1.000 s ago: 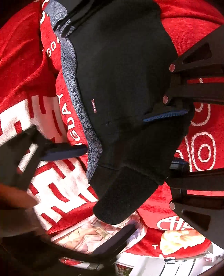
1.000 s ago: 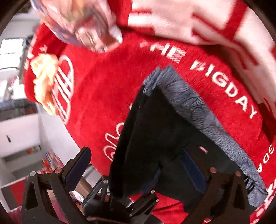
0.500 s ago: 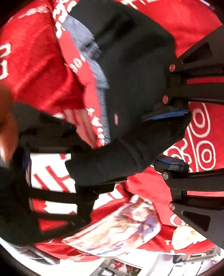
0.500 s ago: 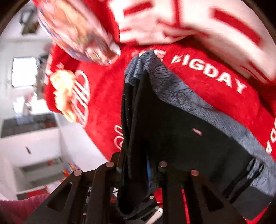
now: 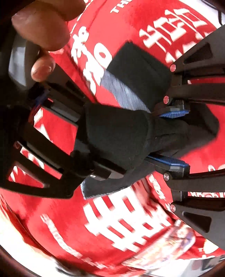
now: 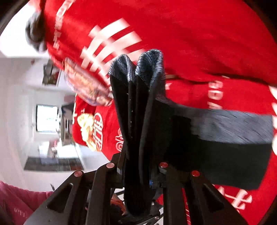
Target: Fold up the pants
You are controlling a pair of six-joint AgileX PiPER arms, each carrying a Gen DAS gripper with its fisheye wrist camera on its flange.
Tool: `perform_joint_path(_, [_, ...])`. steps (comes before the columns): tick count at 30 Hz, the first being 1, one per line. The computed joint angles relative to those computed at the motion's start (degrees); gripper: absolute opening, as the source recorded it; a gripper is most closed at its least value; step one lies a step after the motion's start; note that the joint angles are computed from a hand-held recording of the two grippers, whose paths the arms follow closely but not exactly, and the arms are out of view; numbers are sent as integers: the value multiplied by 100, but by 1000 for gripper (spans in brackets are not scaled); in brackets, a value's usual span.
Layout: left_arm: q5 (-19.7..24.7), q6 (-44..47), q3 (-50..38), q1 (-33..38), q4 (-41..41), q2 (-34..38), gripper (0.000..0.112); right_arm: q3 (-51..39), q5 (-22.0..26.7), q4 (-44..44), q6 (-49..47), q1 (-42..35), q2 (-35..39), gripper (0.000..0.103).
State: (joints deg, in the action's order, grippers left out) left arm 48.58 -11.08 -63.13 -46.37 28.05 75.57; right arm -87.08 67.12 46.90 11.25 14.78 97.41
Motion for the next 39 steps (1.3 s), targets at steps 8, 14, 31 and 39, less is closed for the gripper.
perform_joint_path(8, [95, -1294, -524, -1551, 690, 1458, 38, 2794, 16, 552, -1855, -2043, -1355, 20])
perform_joint_path(14, [3, -1522, -676, -1854, 764, 2265, 38, 3751, -491, 721, -2876, -2662, -998, 21])
perform_joint_path(31, [321, 207, 47, -373, -746, 515, 76, 4134, -1217, -1089, -932, -1994, -1895, 30])
perform_joint_path(39, [857, 810, -530, 2135, -2253, 1190, 76, 3456, -917, -3460, 1626, -529, -2593, 30])
